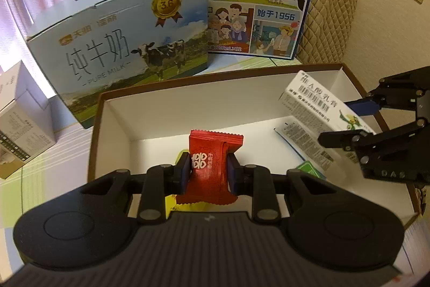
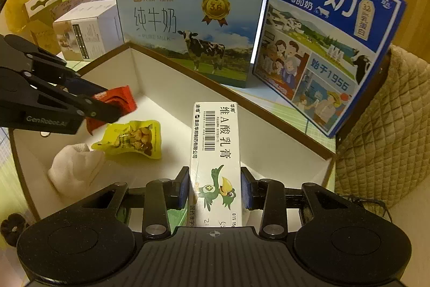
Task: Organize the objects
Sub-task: 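Open left tool releasing candy while right tool releases medicine box in box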
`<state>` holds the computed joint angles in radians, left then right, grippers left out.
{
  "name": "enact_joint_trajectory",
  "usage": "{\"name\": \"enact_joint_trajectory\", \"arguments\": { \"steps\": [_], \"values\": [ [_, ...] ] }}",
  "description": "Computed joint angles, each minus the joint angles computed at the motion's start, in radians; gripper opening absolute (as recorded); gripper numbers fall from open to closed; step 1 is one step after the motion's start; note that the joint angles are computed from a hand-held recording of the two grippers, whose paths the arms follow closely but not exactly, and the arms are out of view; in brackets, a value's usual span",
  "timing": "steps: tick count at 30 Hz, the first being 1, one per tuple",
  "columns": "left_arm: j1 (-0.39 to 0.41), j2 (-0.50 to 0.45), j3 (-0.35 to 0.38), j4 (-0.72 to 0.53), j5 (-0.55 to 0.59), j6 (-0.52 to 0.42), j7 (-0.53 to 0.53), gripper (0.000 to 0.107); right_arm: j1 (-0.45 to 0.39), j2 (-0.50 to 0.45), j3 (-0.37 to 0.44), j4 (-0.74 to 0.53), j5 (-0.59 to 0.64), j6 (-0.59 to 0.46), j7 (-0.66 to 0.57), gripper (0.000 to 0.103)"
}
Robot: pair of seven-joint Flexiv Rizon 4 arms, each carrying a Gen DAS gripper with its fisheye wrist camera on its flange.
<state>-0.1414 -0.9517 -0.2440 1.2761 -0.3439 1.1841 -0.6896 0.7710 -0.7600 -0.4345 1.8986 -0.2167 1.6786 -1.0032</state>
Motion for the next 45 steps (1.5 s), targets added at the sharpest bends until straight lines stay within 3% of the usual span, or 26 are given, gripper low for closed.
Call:
{"name": "enact_joint_trajectory", "arguments": {
  "steps": [11,17,24,36,38,41,43,45],
  "values": [
    [-0.051,-0.085,0.053,-0.156,0.032,-0.093,-0.067,0.024,-0.102,-0.029,0.095,-0.071,-0.044,-0.042,0.001,0.035],
    [-0.064,-0.115,0.066,-0.213,0.045,-0.128,-0.101,0.024,-0.119,-0.038,0.107,-0.082,-0.058,-0.046,0.018,0.035],
    [-0.064,-0.136,0.075,-0.251,0.054,-0.132,-0.134,0.048,-0.131,-0.038,0.111,-0.086,-0.065,-0.045,0.031,0.035],
    [-0.052,-0.137,0.091,-0.263,0.077,-0.137,-0.161,0.056,-0.161,-0.05,0.143,-0.117,-0.085,-0.051,0.032,0.035],
    [-0.05,-0.135,0.09,-0.262,0.078,-0.137,-0.16,0.056,-0.155,-0.058,0.134,-0.119,-0.082,-0.025,0.032,0.035],
    [-0.045,-0.131,0.085,-0.255,0.077,-0.132,-0.155,0.061,-0.081,-0.082,0.043,-0.109,-0.037,0.043,0.044,0.035],
    [-0.044,-0.128,0.082,-0.249,0.076,-0.125,-0.152,0.064,-0.035,-0.093,-0.009,-0.102,0.006,0.072,0.039,0.042],
    [-0.039,-0.121,0.076,-0.239,0.072,-0.122,-0.146,0.068,-0.031,-0.088,-0.007,-0.1,0.034,0.08,0.02,0.05]
  ]
}}
